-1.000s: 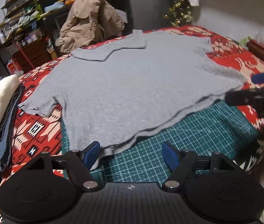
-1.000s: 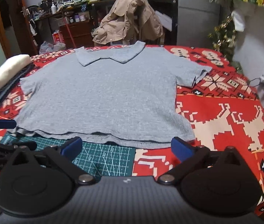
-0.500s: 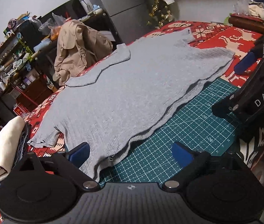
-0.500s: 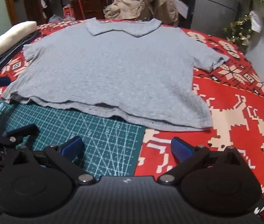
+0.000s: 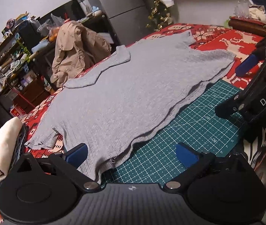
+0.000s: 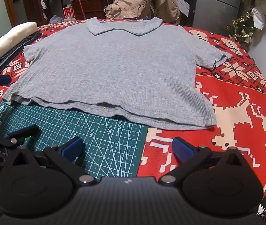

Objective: Fold clothes
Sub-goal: 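Open both grippers and release the straightened hem onto the cutting mat, then move both grippers to the shirt's side edge lying along the cutting mat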

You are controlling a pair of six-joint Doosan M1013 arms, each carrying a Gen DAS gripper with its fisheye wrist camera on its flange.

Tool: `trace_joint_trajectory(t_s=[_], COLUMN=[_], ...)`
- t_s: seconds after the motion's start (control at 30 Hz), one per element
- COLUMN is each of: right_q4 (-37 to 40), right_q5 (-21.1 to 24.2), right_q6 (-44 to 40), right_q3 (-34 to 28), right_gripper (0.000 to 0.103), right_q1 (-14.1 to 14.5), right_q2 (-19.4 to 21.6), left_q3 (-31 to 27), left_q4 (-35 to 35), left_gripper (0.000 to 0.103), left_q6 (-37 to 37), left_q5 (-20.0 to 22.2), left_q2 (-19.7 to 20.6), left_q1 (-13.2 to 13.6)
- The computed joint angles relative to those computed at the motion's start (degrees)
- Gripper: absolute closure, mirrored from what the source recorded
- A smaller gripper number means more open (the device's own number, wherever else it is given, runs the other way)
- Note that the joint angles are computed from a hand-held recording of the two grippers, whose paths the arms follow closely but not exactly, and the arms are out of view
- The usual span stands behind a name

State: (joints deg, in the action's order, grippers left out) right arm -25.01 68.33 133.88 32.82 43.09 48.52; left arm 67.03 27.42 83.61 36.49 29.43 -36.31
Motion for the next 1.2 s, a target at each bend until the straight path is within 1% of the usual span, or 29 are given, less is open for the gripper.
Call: trace_joint_trajectory(t_s=[0.07,0.13,0.17,0.2,0.23,0.27,0.3,0.37,0.4,0.47,0.5,0.53,0.7,0.8,0.87,1.0,1.07,1.1,1.13,1.17,1.2], right_q4=[0.21,0.37,0.31,0.02,-0.72,-1.64,-2.87,-6.27,-8.36,-11.36,-12.09,-12.30,-12.86,-13.92,-14.77,-16.79,-16.23,-15.85,-15.60,-15.66,-15.67], right_q5=[0.14,0.15,-0.19,-0.80,-2.05,-3.62,-4.72,-5.49,-5.37,-4.44,-3.76,-3.20,-1.42,-1.29,-0.81,0.05,0.19,0.06,-0.03,0.00,-0.01], right_q6=[-0.25,-0.39,-0.35,-0.35,-0.39,-0.40,-0.64,-2.21,-3.93,-8.96,-11.92,-14.46,-24.90,-29.67,-33.42,-40.03,-42.76,-44.32,-45.94,-47.81,-49.76], right_q3=[-0.36,-0.54,-0.30,0.15,1.07,2.25,3.01,3.31,3.01,1.91,1.24,0.73,-1.39,-1.94,-2.77,-3.33,-3.87,-4.13,-4.45,-4.89,-5.26], right_gripper=[0.001,0.001,0.001,0.001,0.001,0.001,0.001,0.002,0.003,0.005,0.007,0.012,0.017,0.021,0.028,0.037,0.044,0.046,0.051,0.054,0.055], right_q1=[-0.06,-0.11,-0.11,-0.08,0.00,0.09,0.22,0.64,0.92,1.35,1.47,1.52,1.74,2.10,2.29,2.55,2.46,2.42,2.40,2.43,2.46], right_q2=[0.18,0.23,0.08,-0.19,-0.73,-1.43,-1.92,-2.25,-2.13,-1.58,-1.23,-0.93,0.57,1.14,1.84,2.69,3.05,3.24,3.47,3.81,4.10], left_q3=[0.24,-0.62,-0.86,-0.99,-1.04,-0.82,-0.70,-0.95,-1.07,-1.32,-1.43,-1.49,-0.52,-0.44,-0.87,-0.78,-1.18,-1.50,-1.75,-1.79,-1.84], left_q4=[-0.97,-1.94,-2.72,-3.80,-4.58,-4.13,-3.59,-3.16,-2.63,-2.41,-2.55,-2.60,-0.45,-2.19,-2.62,-1.12,-1.99,-2.82,-3.25,-3.09,-2.92], left_gripper=[0.002,0.002,0.004,0.013,0.027,0.033,0.037,0.037,0.039,0.047,0.054,0.057,0.057,0.057,0.057,0.058,0.061,0.067,0.072,0.073,0.077], left_q6=[1.08,2.71,4.65,7.25,9.56,10.66,11.46,13.59,14.51,17.23,18.85,20.50,29.59,35.12,37.64,40.45,41.61,42.56,43.30,43.46,43.63], left_q5=[-0.80,0.23,0.35,0.15,-0.11,-0.67,-1.13,-1.04,-0.87,-0.50,-0.29,-0.13,-1.14,-1.62,-1.09,-1.36,-0.79,-0.32,0.04,0.06,0.09], left_q2=[-0.12,0.21,0.27,0.22,0.13,-0.05,-0.17,-0.16,-0.13,-0.11,-0.12,-0.14,-0.37,-0.36,-0.02,0.21,0.45,0.62,0.80,0.90,1.00], left_q1=[0.24,0.26,0.28,0.35,0.39,0.37,0.35,0.44,0.46,0.57,0.63,0.70,0.79,0.86,0.80,0.57,0.63,0.69,0.72,0.72,0.72])
